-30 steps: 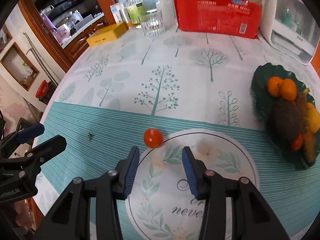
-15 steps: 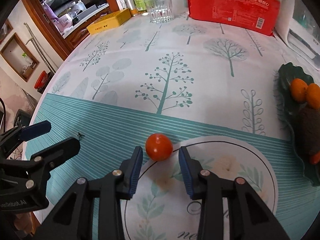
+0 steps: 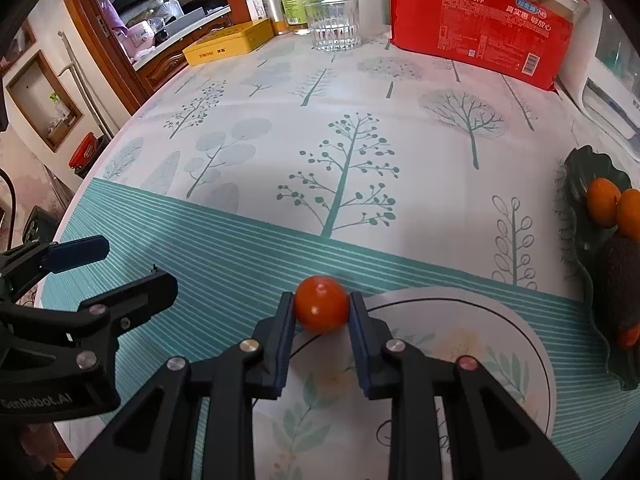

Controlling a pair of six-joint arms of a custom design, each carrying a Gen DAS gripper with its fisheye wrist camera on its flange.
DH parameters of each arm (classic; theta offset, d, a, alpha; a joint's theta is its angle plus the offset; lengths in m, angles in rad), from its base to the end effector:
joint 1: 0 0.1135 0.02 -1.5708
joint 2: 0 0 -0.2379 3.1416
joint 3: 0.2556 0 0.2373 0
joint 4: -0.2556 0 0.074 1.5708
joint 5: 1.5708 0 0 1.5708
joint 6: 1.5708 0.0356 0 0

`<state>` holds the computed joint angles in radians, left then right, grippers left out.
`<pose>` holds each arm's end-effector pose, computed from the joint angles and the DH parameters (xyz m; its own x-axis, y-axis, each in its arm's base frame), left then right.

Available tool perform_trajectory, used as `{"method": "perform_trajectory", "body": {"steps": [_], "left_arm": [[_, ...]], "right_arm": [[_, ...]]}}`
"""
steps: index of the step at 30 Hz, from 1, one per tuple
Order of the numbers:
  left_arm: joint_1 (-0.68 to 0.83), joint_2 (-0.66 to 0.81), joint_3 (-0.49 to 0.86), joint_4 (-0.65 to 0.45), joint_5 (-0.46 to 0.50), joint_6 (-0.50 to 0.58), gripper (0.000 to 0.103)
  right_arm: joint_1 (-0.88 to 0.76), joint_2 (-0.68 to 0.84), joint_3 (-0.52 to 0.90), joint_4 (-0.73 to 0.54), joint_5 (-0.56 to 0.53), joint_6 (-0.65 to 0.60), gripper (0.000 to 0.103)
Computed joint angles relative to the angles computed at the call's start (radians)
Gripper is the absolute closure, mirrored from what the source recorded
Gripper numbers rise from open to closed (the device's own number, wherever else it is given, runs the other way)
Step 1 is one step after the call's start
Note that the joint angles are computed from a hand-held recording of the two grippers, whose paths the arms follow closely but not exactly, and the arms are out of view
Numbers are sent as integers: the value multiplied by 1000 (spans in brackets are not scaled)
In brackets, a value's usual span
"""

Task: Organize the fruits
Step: 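Close the right tool on the red cherry tomato, then carry the cherry tomato with the right tool over the green plate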

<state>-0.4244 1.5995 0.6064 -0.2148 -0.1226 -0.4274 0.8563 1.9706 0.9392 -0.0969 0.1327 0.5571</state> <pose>0.2217 -0.0954 0.0895 -0.9283 -0.0320 -0.3704 -0.0172 0.9989 -0.0431 0.2190 0.2453 0.0677 -0.8789 -0.2134 -0.4267 -0.2910 0.9485 0.1249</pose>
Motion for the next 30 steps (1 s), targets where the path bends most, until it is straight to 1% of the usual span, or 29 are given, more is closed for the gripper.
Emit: {"method": "perform_trajectory", "body": {"steps": [9,16,21,26,30], "left_arm": [[-76,-86,-17,-67,-45,-47,16],[-199,-130,-17,-143,-88,-133,16],[-310,-100,25,-201,-125,-211,16],[-401,-64,87,-235,-130,-265,15],[-483,-21,182,-288,-135,-305,12]], "right_arm": [[20,-129,-90,7,15,35,77],[46,-284,-216,4,45,89,77],[72,-424,-334,-16,74,147,77],[95,-597,-456,-85,106,214,77],[90,-779,-537,-192,120,245,77]]}}
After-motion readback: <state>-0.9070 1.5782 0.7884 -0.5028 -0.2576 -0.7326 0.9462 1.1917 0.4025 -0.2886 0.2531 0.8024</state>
